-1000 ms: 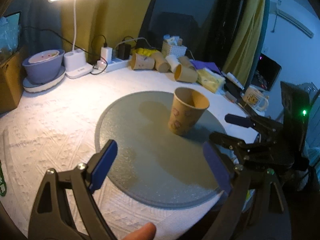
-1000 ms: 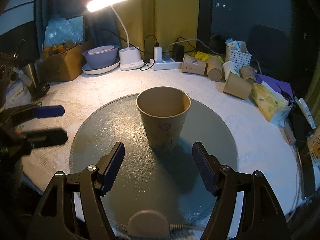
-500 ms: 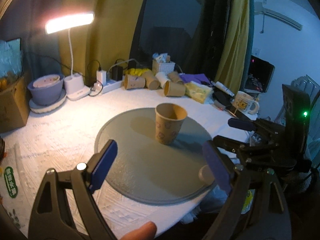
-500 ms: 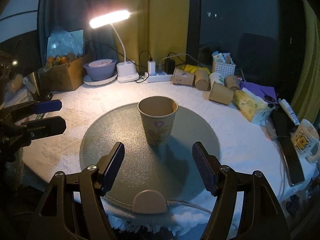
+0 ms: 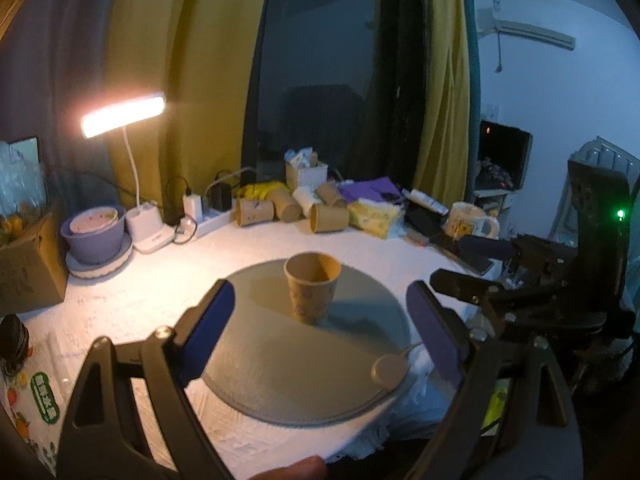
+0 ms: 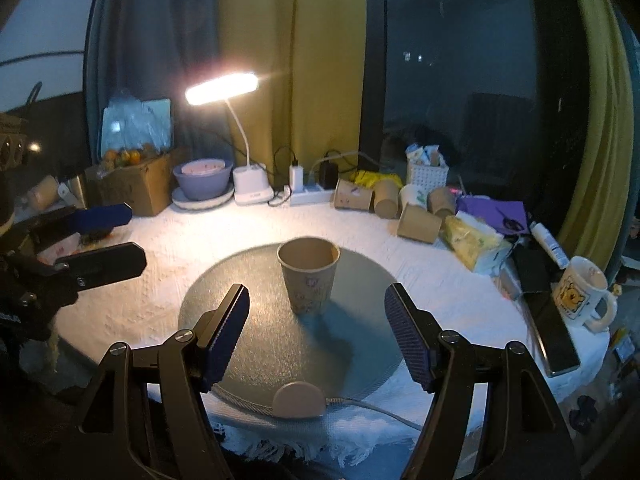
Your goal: Flip cup upright
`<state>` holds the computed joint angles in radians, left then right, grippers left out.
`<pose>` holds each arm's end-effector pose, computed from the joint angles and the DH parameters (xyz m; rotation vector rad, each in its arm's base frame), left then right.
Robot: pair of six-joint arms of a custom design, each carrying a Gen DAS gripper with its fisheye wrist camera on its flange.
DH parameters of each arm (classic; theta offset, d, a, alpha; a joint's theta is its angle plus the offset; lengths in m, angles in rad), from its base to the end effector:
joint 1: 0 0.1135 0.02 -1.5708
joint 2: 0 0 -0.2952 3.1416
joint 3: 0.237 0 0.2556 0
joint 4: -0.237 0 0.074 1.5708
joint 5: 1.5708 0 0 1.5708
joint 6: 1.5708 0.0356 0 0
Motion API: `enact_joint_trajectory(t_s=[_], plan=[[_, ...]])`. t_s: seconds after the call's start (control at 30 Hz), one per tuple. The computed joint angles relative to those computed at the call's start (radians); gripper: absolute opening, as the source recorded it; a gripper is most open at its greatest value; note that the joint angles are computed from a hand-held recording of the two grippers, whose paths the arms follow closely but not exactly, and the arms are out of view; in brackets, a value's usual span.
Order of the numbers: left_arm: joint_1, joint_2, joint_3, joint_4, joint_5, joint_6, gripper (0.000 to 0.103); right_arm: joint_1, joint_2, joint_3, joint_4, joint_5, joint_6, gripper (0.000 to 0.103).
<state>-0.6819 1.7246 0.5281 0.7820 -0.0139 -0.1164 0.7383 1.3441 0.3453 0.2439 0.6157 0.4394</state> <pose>0.2427 -0.1964 0.1518 0.5549 1.9426 -0.4994 0.1719 0.1286 0.1541 -0.0279 2.1647 -0.0523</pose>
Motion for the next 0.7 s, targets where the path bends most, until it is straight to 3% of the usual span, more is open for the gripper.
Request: enact_joint_trajectory(t_s=[0.47, 0.7], plan=[[-0.045, -0.161, -0.093, 0.081, -0.068, 0.018, 0.089, 0.183, -0.171, 0.101, -0.329, 0.196, 0.155, 0.073], [-0.055, -0.202, -0.138, 0.134, -0.133, 0.021, 0.089, 0.271, -0.192, 0.14, -0.399, 0.28, 0.228, 0.073]])
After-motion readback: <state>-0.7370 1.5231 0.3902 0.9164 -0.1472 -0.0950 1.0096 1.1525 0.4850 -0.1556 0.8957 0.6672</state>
